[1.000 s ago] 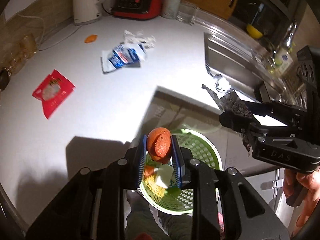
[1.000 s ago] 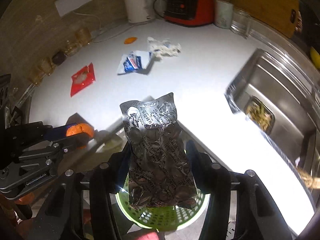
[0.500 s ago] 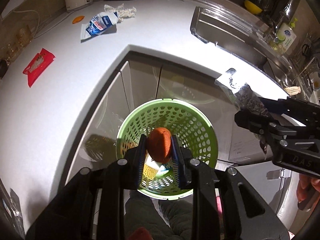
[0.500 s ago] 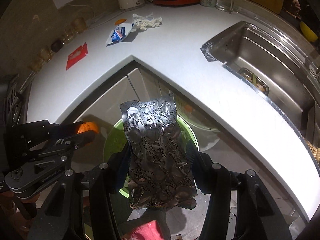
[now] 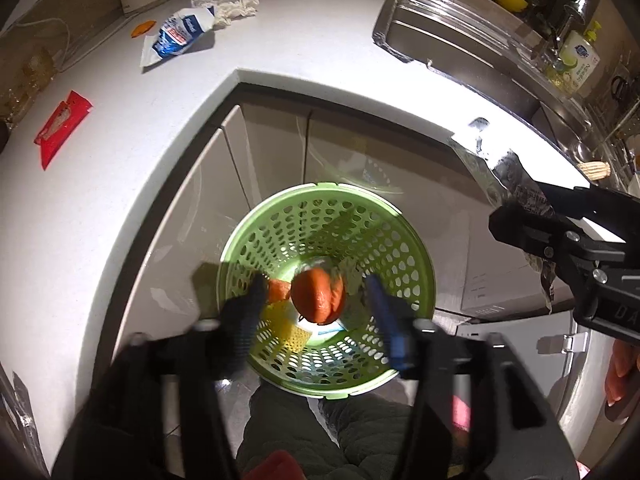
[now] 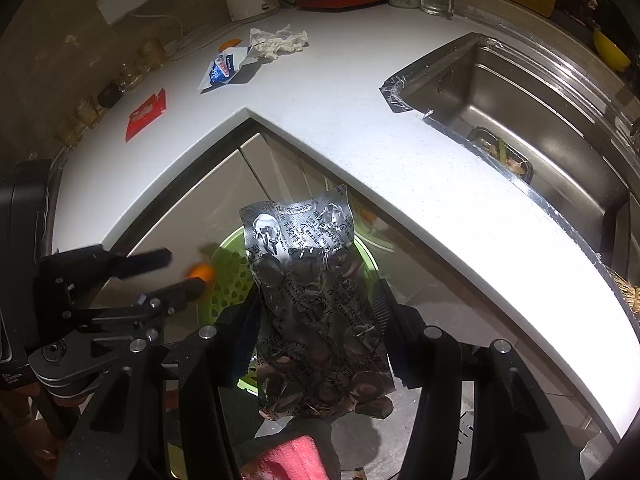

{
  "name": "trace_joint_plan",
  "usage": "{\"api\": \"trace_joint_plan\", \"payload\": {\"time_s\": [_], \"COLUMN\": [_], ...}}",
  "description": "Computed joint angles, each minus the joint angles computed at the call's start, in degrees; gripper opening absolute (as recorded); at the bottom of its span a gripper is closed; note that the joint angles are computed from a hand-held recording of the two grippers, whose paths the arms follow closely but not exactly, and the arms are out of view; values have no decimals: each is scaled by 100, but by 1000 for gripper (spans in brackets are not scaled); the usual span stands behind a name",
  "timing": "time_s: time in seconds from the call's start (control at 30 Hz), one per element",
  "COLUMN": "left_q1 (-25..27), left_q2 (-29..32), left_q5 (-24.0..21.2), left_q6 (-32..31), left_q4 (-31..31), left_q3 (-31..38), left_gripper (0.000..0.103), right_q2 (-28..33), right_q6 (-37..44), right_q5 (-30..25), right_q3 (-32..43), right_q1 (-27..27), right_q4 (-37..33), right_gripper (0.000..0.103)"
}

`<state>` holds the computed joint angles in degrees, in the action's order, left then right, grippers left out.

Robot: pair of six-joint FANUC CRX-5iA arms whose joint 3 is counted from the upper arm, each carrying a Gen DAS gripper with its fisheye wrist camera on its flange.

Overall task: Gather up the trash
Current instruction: 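Carry the orange peel and blister pack over the green basket and release both, then move both grippers back toward the red snack bag and alcohol wipe packet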

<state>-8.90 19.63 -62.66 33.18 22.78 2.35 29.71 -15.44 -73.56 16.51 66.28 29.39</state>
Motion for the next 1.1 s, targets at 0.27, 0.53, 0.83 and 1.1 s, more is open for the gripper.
{"api": "trace_joint_plan", "payload": {"time_s": [0.27,0.53,0.83,1.1], "left_q1": [-10,80,301,500], "left_q2": [28,115,195,534], "left_q5": [80,57,285,205], "left_q6": [137,328,569,1283], "left_q4": [-85,-178,-293,-307], "left_q3": [135,335,632,1240], "left_gripper": [90,91,91,91], "right_q2": [28,137,439,506], "right_q6": [43,314,655,681], "right_q5": [59,190,10,-125], "right_q3": [32,177,600,751], "right_q1": [-51,-146,-241,-346], "right_q4": [-47,-120,-212,-138], "right_gripper": [55,56,94,100]}}
